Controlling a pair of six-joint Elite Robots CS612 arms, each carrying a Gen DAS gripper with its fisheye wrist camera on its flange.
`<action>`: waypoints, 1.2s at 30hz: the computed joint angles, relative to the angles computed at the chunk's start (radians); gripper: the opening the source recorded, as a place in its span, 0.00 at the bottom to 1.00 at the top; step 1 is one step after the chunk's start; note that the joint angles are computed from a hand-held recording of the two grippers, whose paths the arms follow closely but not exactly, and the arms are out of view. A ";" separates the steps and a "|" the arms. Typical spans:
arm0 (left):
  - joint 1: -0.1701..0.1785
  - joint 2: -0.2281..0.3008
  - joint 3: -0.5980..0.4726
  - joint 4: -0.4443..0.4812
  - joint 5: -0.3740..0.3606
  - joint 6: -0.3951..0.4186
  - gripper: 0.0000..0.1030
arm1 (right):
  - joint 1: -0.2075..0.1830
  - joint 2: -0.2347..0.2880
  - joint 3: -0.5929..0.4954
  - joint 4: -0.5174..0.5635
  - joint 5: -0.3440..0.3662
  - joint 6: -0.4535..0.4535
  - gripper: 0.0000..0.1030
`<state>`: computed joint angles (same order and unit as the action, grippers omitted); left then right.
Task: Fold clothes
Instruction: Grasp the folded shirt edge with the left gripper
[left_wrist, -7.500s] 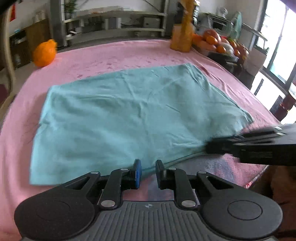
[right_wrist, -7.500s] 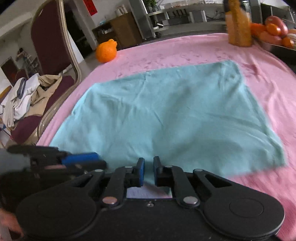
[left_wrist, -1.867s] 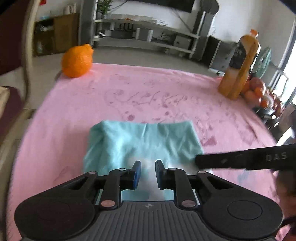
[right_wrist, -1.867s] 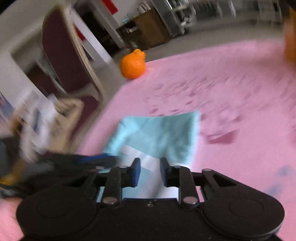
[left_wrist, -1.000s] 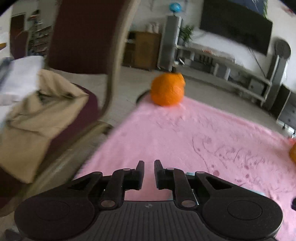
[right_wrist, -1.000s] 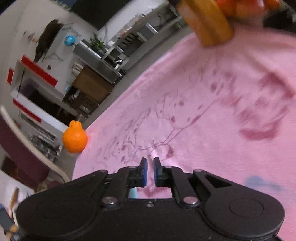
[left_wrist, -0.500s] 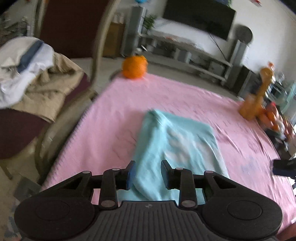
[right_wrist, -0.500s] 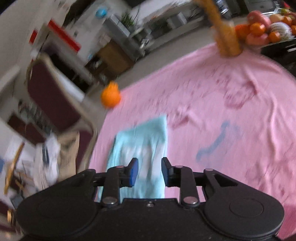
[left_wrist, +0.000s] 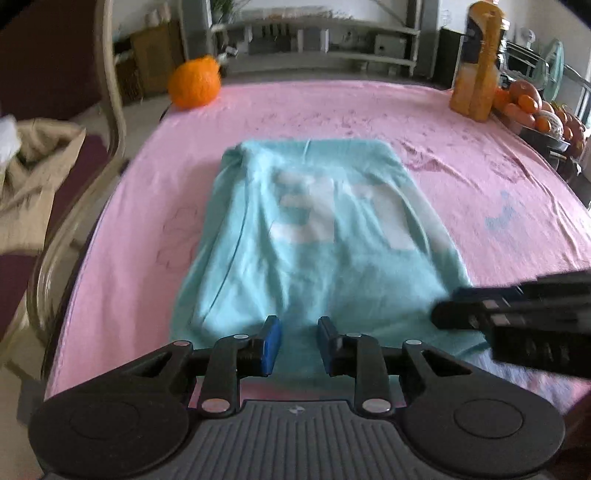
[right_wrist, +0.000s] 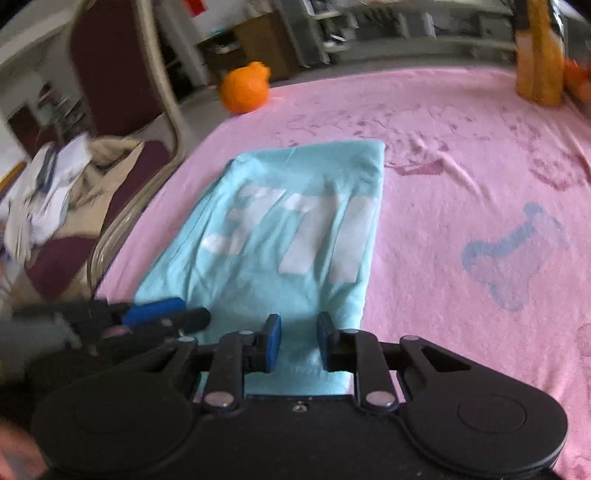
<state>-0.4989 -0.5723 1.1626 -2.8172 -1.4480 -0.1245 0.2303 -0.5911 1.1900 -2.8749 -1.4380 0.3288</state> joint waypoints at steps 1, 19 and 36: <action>0.002 -0.010 0.011 0.012 -0.004 -0.021 0.26 | 0.002 -0.010 0.019 -0.004 -0.002 -0.027 0.20; 0.097 0.000 -0.085 -0.046 -0.174 -0.218 0.46 | -0.075 -0.142 0.122 -0.141 0.068 0.098 0.39; 0.173 0.210 -0.416 0.162 -0.490 -0.389 0.54 | -0.142 0.097 -0.110 -0.097 0.321 0.406 0.44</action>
